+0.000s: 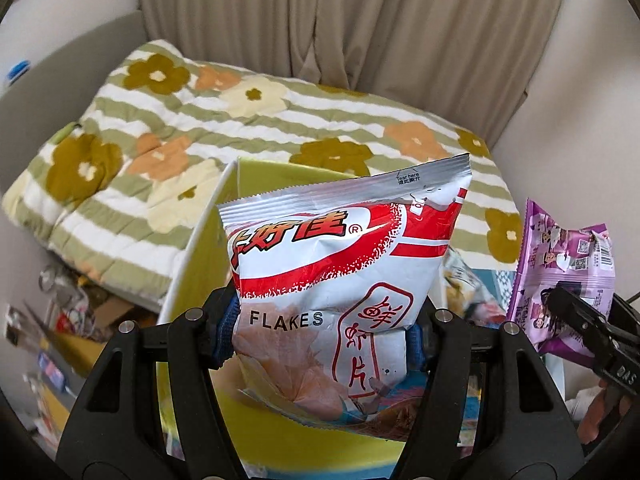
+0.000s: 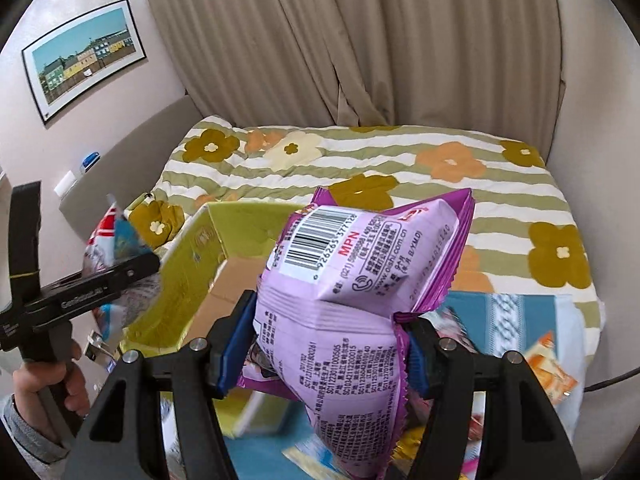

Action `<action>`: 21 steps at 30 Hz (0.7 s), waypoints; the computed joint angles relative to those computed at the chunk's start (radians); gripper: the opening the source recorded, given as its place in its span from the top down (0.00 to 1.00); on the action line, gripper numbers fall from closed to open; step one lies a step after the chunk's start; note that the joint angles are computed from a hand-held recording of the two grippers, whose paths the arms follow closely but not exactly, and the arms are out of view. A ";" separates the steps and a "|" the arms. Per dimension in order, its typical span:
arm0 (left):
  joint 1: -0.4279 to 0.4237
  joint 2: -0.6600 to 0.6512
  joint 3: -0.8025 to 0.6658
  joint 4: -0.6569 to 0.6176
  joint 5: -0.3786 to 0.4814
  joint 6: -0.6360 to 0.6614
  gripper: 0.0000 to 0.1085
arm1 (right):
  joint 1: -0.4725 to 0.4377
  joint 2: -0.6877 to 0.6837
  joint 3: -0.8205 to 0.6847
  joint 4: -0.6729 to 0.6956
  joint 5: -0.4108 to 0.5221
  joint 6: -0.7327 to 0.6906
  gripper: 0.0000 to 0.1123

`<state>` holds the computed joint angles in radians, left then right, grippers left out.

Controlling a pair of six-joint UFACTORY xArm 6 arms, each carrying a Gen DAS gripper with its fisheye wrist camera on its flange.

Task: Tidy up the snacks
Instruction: 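Carry both bags into the yellow box and open both tools to release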

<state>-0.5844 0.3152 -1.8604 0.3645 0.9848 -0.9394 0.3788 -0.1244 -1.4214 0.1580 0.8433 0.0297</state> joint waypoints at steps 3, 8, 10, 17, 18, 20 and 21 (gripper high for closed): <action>0.061 0.083 -0.082 -0.096 0.010 0.143 0.44 | 0.036 0.085 -0.083 -0.041 0.001 0.057 0.46; 0.117 0.228 -0.228 -0.221 0.050 0.306 0.44 | 0.074 0.235 -0.232 -0.106 0.037 0.150 0.46; 0.130 0.277 -0.279 -0.248 0.067 0.351 0.39 | 0.084 0.284 -0.282 -0.117 0.057 0.174 0.46; 0.157 0.362 -0.369 -0.238 0.101 0.419 0.05 | 0.103 0.388 -0.388 -0.149 0.125 0.222 0.46; 0.158 0.341 -0.337 -0.243 0.086 0.417 0.05 | 0.105 0.398 -0.399 -0.150 0.135 0.219 0.46; 0.163 0.272 -0.236 -0.249 0.031 0.404 0.05 | 0.107 0.414 -0.418 -0.157 0.151 0.213 0.46; 0.163 0.236 -0.187 -0.241 0.012 0.390 0.05 | 0.109 0.422 -0.428 -0.163 0.159 0.206 0.46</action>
<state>-0.4210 0.5509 -2.0470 0.1238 0.9965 -0.5494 0.4880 0.2977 -1.8493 -0.0054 1.0024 0.2358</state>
